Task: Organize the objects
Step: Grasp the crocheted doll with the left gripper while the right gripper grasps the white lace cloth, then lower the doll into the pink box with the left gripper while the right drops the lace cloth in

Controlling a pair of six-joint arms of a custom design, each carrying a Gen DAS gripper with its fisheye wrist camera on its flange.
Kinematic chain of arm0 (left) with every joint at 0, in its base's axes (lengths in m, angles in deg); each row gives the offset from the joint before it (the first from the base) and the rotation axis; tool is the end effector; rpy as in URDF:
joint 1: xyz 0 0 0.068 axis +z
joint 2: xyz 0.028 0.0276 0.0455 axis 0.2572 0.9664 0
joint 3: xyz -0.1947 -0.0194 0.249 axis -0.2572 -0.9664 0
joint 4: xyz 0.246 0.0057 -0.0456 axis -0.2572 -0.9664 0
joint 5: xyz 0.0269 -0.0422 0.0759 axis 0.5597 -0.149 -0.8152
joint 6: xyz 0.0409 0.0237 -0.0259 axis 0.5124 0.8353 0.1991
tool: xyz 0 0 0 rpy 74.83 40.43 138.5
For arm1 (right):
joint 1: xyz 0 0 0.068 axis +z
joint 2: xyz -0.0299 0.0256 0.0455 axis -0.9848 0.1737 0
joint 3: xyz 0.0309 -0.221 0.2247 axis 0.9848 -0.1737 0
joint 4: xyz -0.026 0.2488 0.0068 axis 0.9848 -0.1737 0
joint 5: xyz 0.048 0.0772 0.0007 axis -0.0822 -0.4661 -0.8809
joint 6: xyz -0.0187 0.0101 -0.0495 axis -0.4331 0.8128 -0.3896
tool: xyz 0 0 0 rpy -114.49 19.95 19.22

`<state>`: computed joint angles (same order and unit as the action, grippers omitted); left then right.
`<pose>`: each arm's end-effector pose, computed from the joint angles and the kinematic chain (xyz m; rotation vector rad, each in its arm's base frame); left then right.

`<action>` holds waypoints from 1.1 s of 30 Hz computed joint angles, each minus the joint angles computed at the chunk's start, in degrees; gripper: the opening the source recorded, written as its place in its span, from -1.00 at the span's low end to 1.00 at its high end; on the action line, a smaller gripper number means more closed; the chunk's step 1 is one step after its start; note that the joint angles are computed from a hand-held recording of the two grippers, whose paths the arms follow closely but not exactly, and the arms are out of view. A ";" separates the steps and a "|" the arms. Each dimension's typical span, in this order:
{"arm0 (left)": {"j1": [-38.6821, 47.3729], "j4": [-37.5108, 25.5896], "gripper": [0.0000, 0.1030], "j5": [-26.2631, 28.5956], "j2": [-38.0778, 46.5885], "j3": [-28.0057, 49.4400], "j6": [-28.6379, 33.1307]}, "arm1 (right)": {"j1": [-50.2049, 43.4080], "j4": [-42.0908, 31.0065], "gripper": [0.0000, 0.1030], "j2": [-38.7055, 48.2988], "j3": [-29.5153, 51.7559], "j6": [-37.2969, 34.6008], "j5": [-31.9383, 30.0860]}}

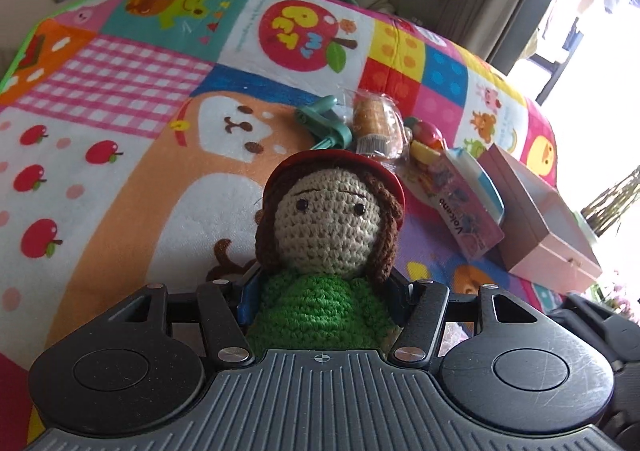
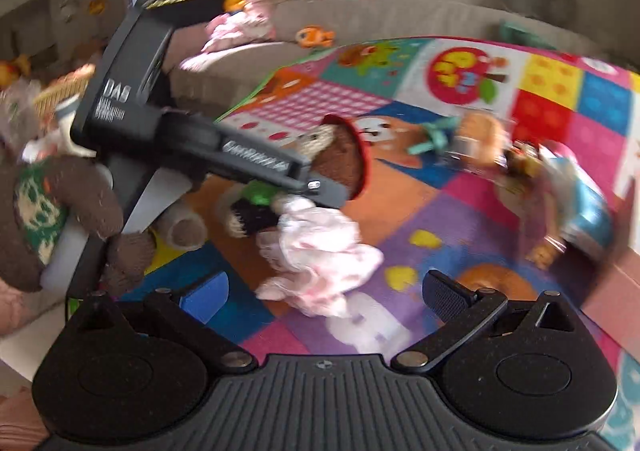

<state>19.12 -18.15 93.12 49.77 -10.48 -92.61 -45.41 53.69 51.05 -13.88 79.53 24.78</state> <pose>0.2478 0.0041 0.1137 -0.0873 2.3012 -0.5240 0.2054 0.1490 0.1356 -0.8746 2.1159 0.4595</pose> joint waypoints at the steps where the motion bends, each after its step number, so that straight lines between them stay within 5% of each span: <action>1: 0.51 0.38 0.25 0.75 0.41 -0.05 -0.26 | 2.02 1.14 0.85 2.26 1.06 0.22 1.69; 2: 0.79 0.54 0.25 1.21 0.59 -0.05 -0.45 | 3.07 0.42 0.73 3.68 2.72 0.66 2.38; 4: 0.83 0.81 0.26 1.47 0.70 -0.26 -0.41 | 3.88 -4.69 0.11 5.13 7.06 1.97 3.09; 7: 0.55 0.56 0.27 1.26 0.62 -0.13 -0.20 | 3.70 -7.11 -0.31 4.74 7.87 3.20 6.06; 9: 0.31 0.79 0.27 0.90 0.69 -0.23 -0.63 | 1.64 -7.30 -0.42 3.11 5.69 3.42 6.94; 16: -8.03 -1.36 0.23 -8.41 -5.26 -3.05 2.31 | -14.73 -11.43 -0.51 -10.33 -5.77 3.09 3.10; 21: -19.38 -10.95 0.22 -9.29 -15.66 0.22 -1.63 | -33.34 -14.12 -0.51 -23.05 -11.75 0.00 -4.55; 26: -36.28 -16.15 0.22 -16.74 -11.58 16.82 -6.19 | -52.86 -14.65 -0.51 -30.73 -14.76 -4.82 -15.90; 33: -46.21 -26.58 0.23 -24.29 15.93 51.64 -11.41 | -70.28 -9.39 -0.50 -29.74 -19.02 -10.59 -28.75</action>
